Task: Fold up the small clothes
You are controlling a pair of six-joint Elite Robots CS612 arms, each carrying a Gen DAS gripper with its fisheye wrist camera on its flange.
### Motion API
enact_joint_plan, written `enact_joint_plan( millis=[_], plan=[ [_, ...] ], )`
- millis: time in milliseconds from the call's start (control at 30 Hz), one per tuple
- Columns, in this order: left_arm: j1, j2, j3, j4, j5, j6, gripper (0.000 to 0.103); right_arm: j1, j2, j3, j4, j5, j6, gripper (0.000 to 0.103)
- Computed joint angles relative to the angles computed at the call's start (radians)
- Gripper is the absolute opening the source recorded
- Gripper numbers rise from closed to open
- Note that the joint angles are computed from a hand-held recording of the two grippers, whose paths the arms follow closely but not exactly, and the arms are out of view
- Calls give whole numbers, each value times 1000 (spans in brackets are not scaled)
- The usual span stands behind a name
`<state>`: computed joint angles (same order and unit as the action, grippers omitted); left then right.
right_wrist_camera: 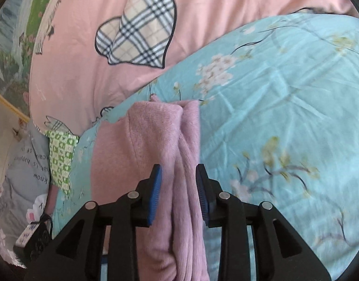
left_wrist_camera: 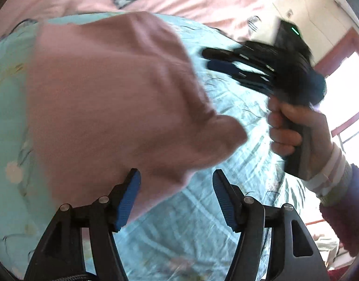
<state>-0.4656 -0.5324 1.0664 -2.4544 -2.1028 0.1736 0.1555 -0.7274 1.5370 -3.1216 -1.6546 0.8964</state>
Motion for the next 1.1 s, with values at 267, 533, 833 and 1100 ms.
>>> enact_joint_plan(
  millis=[267, 533, 833, 1100],
  plan=[
    [50, 25, -67, 5, 45, -115, 65, 22, 0, 11, -9, 32, 26, 32],
    [80, 80, -176, 28, 76, -204, 66, 22, 28, -46, 54, 65, -19, 31],
    [58, 144, -299, 72, 109, -275, 71, 21, 14, -44, -28, 42, -56, 8],
    [50, 231, -459, 172, 104, -306, 73, 5, 39, -64, 154, 58, -68, 8]
  ],
)
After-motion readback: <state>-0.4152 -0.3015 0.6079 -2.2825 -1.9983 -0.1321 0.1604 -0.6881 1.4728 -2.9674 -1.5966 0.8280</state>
